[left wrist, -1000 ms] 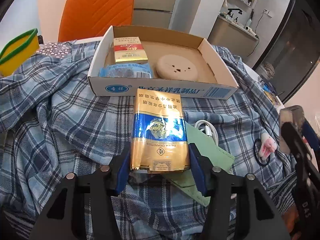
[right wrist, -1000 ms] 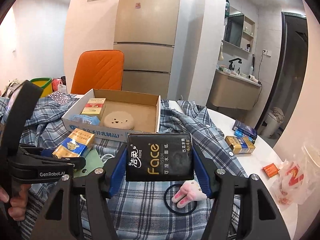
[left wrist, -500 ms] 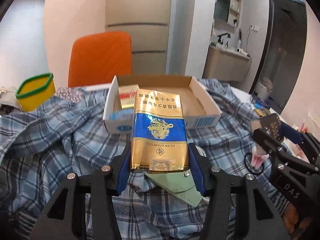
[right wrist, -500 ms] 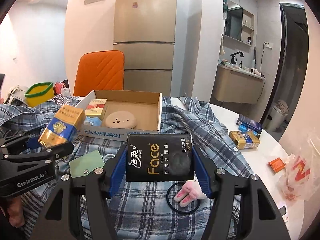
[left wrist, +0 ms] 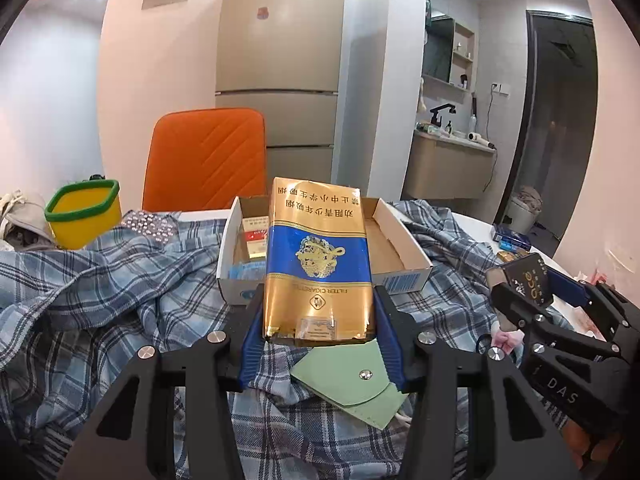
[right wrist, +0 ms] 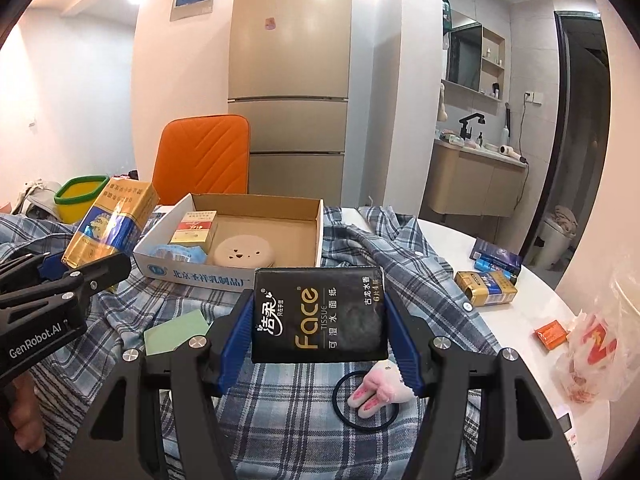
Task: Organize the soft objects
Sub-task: 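Lift the Face pack and gold-blue pack over the cardboard box with both tools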
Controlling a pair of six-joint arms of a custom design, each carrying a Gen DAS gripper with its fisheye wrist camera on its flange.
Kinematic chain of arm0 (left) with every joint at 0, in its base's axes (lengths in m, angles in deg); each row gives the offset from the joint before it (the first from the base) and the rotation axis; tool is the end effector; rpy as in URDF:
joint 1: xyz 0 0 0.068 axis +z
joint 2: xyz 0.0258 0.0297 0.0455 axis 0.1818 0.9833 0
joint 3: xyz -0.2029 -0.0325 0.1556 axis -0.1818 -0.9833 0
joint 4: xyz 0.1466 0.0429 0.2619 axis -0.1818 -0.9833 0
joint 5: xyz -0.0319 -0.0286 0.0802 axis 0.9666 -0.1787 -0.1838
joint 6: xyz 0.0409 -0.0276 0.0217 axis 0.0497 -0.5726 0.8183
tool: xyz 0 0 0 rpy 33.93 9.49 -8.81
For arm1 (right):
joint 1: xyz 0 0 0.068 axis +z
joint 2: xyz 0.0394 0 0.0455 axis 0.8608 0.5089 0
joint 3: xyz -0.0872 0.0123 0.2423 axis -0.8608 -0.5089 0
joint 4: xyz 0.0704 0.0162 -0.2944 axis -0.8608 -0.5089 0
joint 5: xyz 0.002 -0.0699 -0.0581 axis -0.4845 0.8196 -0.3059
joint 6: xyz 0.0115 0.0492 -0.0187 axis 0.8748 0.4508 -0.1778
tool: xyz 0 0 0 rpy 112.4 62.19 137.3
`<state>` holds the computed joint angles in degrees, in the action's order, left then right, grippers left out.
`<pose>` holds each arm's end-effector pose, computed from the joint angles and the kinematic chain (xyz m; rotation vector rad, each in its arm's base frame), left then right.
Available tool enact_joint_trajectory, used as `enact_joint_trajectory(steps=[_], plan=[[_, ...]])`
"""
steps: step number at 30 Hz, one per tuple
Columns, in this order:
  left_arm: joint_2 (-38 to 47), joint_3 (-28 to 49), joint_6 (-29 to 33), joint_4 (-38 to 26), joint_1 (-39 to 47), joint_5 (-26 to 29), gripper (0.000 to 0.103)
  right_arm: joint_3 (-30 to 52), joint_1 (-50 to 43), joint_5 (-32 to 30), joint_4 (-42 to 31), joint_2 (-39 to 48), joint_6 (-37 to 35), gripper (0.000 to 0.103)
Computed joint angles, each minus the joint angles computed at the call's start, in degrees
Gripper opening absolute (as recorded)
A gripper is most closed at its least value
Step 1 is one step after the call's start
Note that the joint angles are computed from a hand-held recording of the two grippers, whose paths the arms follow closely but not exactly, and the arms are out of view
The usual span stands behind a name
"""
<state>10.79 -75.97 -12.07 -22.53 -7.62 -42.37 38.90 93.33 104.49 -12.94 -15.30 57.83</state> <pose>0.2134 -0.0641 0.1268 0.0536 2.0880 -0.1396 0.2124 0.1247 0.1237 -0.1347 2.0501 0.0295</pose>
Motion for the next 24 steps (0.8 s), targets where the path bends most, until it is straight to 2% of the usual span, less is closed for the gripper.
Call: enact_joint_trajectory(steps=[3, 12, 17, 24], plan=[[-3.00, -1.33, 0.03, -0.27, -0.33, -0.30, 0.048, 0.05, 0.09, -0.12, -0.22, -0.25, 0.00, 0.065], [-13.73, -2.68, 1.12, -6.69, -1.00, -5.49, 0.046, -1.19, 1.07, -0.02, -1.77, -6.62, -2.15, 0.065], [-14.71, -1.10, 1.58, -7.19, 1.43, -2.94, 0.046, 0.76, 0.17, -1.23, -3.38, -9.42, -4.85, 0.065], [-14.31, 2.73, 4.63, -5.52, 1.16, -4.66, 0.046, 6.38, -0.74, 0.07, -3.43, -9.89, -7.81, 0.065]])
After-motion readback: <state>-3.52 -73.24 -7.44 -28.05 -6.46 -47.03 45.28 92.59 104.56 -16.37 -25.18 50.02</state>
